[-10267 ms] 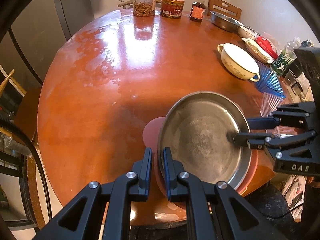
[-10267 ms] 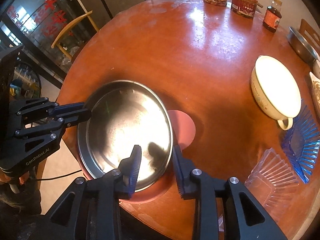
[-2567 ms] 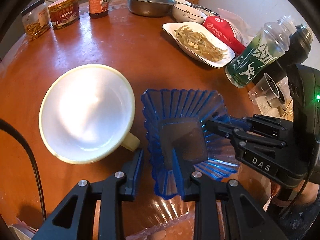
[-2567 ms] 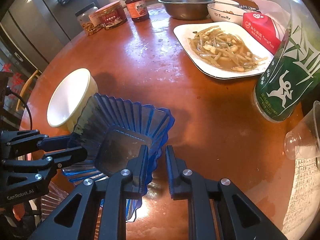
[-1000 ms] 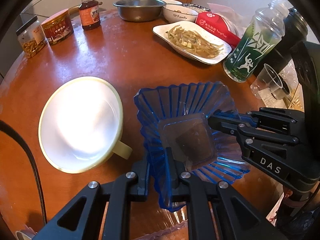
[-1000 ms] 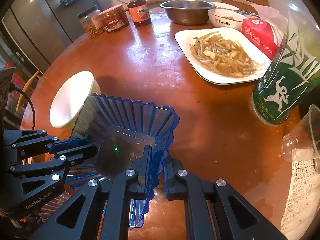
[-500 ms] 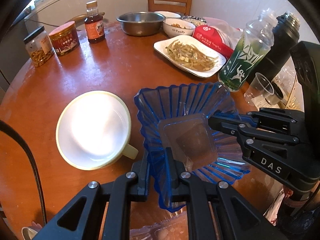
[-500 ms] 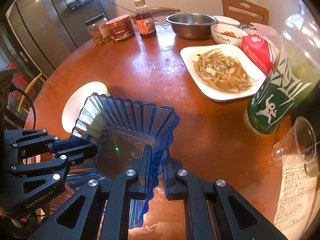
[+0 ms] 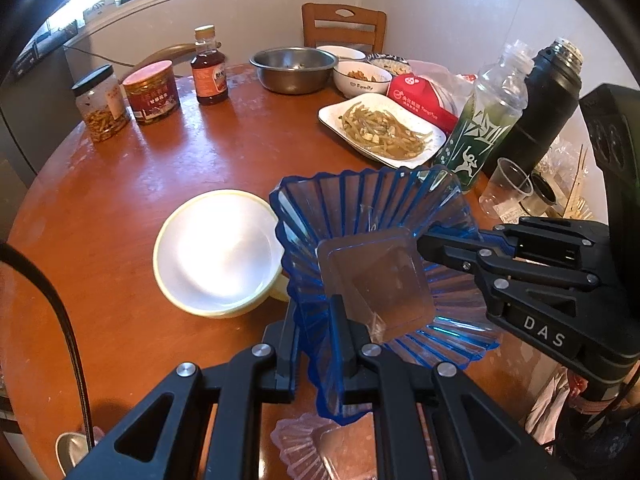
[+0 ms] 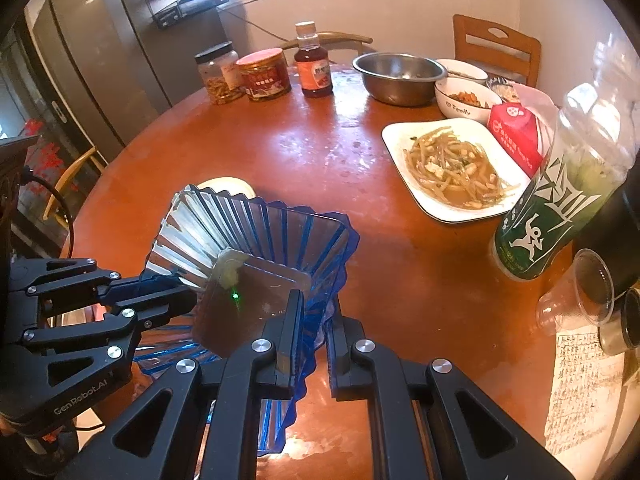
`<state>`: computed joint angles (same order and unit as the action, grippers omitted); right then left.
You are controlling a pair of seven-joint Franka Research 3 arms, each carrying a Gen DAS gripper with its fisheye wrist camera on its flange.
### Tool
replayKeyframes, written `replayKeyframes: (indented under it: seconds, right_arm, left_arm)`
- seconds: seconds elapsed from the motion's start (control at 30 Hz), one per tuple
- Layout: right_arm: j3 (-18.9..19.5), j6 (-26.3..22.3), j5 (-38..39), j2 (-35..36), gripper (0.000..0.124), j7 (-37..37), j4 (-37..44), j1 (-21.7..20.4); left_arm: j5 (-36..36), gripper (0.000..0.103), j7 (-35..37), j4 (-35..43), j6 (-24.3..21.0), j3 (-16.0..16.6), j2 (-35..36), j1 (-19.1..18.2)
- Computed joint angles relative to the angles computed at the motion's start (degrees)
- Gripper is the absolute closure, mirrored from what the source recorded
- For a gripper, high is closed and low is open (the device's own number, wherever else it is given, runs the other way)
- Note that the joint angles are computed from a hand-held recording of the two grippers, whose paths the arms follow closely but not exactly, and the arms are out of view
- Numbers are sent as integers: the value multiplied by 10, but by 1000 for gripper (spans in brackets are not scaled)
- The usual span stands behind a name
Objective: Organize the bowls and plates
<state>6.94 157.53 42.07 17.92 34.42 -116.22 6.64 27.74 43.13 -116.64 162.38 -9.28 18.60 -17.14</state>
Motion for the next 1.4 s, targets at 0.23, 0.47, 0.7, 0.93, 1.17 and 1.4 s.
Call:
replayKeyframes:
  seconds: [0.23, 0.47, 0.7, 0.93, 1.17, 1.4]
  right_arm:
    - [5, 10, 14, -25, 114, -14, -24, 6]
    - [3, 21, 21, -51, 114, -18, -52, 21]
    - [1, 33, 35, -74, 114, -29, -78, 34]
    - [-2, 40, 40, -89, 114, -35, -97, 44]
    - [-4, 45, 57, -107, 114, -51, -121, 52]
    - [-8, 56, 69, -120, 114, -68, -148, 62]
  left_arm:
    - [27, 90, -32, -39, 7, 7, -36, -5]
    - [37, 90, -44, -75, 14, -1, -69, 4]
    - [53, 90, -60, -99, 19, -5, -92, 9]
    - [70, 90, -81, -123, 22, -10, -113, 11]
    - [88, 90, -103, -148, 27, -16, -133, 13]
    - [98, 90, -122, -176, 44, -23, -143, 15]
